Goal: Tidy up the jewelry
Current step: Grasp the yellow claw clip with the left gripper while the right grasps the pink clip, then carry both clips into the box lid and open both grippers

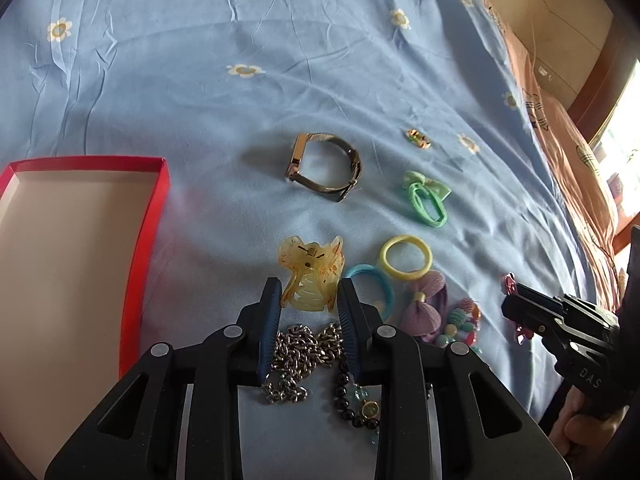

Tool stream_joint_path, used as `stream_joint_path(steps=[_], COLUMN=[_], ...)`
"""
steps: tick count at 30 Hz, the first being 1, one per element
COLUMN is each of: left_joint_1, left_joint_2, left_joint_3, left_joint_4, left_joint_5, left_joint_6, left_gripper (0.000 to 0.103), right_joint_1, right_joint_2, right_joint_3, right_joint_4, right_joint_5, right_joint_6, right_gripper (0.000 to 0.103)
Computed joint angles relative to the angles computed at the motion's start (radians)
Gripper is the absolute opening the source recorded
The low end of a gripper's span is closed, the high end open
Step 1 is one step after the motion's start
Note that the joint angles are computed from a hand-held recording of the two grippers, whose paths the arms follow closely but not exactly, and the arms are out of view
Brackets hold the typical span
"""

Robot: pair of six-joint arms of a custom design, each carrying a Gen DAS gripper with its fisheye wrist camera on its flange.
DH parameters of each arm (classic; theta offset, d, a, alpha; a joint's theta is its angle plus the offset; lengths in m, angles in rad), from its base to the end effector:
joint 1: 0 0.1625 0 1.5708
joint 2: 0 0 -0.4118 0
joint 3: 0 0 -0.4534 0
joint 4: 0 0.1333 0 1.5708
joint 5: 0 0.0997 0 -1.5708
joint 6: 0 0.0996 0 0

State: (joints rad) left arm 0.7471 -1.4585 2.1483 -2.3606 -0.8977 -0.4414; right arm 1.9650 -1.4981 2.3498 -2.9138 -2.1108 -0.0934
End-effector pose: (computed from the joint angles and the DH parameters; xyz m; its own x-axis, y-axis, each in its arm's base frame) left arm -0.2362 -0.4851 0.2156 -0.8335 0.1916 -0.5182 0.4135 0.8383 -0.3553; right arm 0.2512 -0.3902 0.2038 -0.8496 -0.1809 0.4954 -0.4197 0.8007 -0.4274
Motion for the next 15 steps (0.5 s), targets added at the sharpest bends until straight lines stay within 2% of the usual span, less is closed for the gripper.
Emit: stream_joint_path(steps=[7,15], left_joint_1=[-0.016,-0.048], left_joint_2=[-0.049,-0.164], left_joint_3=[0.028,0.069], left_joint_4=[-0.009,0.036], left_joint_5=[0.002,0.051], left_joint_6=[-0.024,-0.064], left_gripper=[0.026,0.026], right_joint_1=[0.025,0.064], right_joint_2=[0.011,0.054], right_joint_3=[-0.011,-0.047], right_joint_4=[0.002,0.005], right_joint_5=[0.021,0.052], right_joint_6=[0.007,0.000], right_gripper=[0.019,0.019])
